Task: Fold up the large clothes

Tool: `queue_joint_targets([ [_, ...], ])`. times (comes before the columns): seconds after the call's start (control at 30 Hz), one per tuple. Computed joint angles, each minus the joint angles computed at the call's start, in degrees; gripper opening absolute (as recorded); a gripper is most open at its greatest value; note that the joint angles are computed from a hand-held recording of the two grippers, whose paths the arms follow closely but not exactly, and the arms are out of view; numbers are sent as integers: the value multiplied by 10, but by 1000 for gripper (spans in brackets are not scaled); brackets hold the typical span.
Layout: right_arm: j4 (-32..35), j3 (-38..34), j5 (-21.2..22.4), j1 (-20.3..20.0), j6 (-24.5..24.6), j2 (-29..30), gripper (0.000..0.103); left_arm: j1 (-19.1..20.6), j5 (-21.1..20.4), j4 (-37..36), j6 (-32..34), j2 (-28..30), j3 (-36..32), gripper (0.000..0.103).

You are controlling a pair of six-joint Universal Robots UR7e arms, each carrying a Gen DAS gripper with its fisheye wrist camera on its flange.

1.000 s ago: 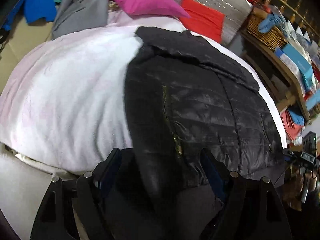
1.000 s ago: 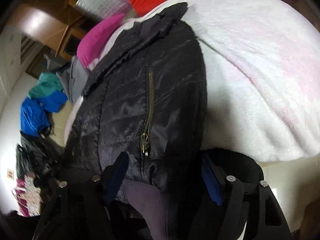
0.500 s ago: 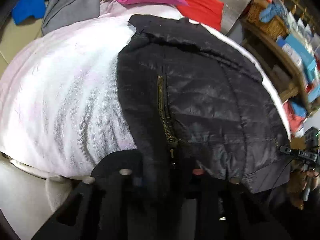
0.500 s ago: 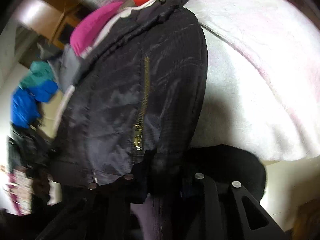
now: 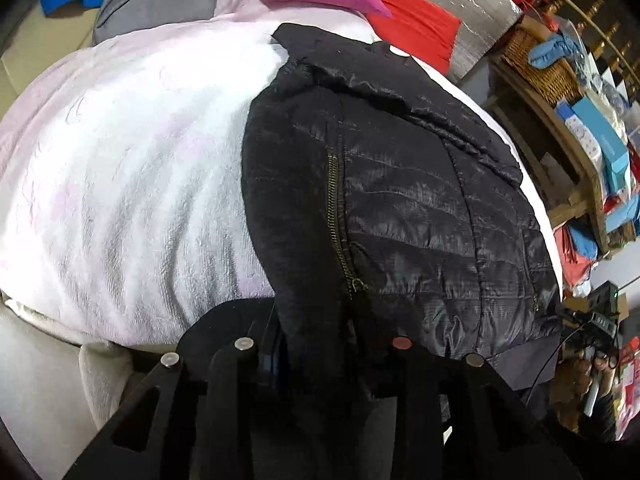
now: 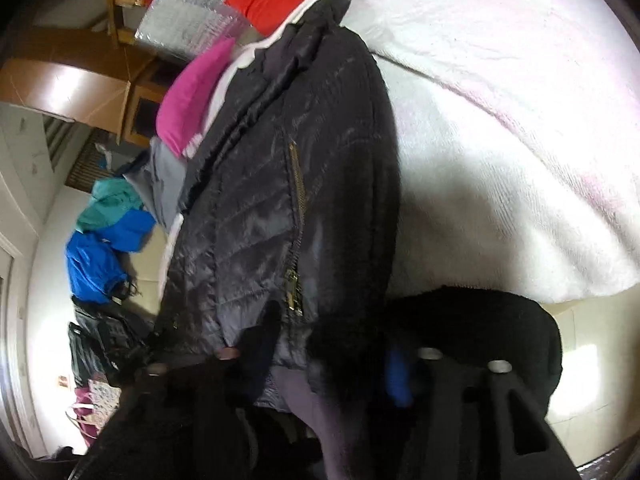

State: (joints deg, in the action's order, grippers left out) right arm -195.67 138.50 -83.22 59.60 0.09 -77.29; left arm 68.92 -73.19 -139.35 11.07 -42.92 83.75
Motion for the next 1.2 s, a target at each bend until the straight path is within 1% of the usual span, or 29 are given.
queue_joint_targets([
  [0.03,16,-8,-7,3,0,3,53,-1,3,0,2,2,-1,29],
  [0.07,30,-15,-16,7,-1,7,32,-4,10,-4,7,2,1,20],
  [0.1,35,-19,-29,11,-1,8,21,-7,16,-7,11,2,2,13],
  [0.13,35,-19,-27,13,0,7,21,-8,11,-9,12,-2,4,11],
  [0.17,31,-16,-12,11,1,3,19,-7,5,-8,12,-3,2,11],
  [0.23,12,-4,29,8,-3,-16,19,-5,-19,-19,5,-17,5,10],
  [0.3,-2,4,59,8,-6,-37,19,-1,-41,-24,-2,-25,1,10],
  [0.33,-9,9,82,4,-6,-49,19,3,-60,-25,-10,-29,-4,10],
  [0.37,-14,10,92,2,-7,-54,19,4,-66,-27,-13,-30,-5,10],
  [0.4,-21,11,93,3,-9,-56,19,6,-68,-29,-14,-29,-8,10],
  [0.43,-22,9,92,0,-9,-54,18,7,-60,-29,-15,-26,-10,10],
  [0.5,-16,6,86,-9,0,-40,18,7,-33,-10,-19,-15,-16,10],
  [0.57,-15,4,87,-12,6,-26,18,6,-31,-4,-20,-14,-13,10],
  [0.67,-40,10,103,-4,1,-35,18,-2,-50,-28,-5,-22,-7,9],
  [0.73,-52,5,110,6,3,-41,18,0,-86,-44,-14,-22,-20,9],
  [0.8,-54,0,121,8,2,-49,18,1,-99,-50,-21,-18,-32,9],
  [0.87,-52,-9,137,5,8,-48,18,0,-91,-45,-19,-10,-47,9],
  [0.93,-49,-19,140,10,13,-42,18,-3,-89,-35,-19,2,-66,9],
  [1.0,-34,-31,139,17,6,-46,18,-8,-91,-37,-14,8,-75,9],
  [1.07,-29,-44,145,24,-1,-49,18,-14,-100,-37,-7,16,-94,9],
  [1.2,-20,-95,147,39,-6,-49,18,-19,-127,-20,-1,54,-174,10],
])
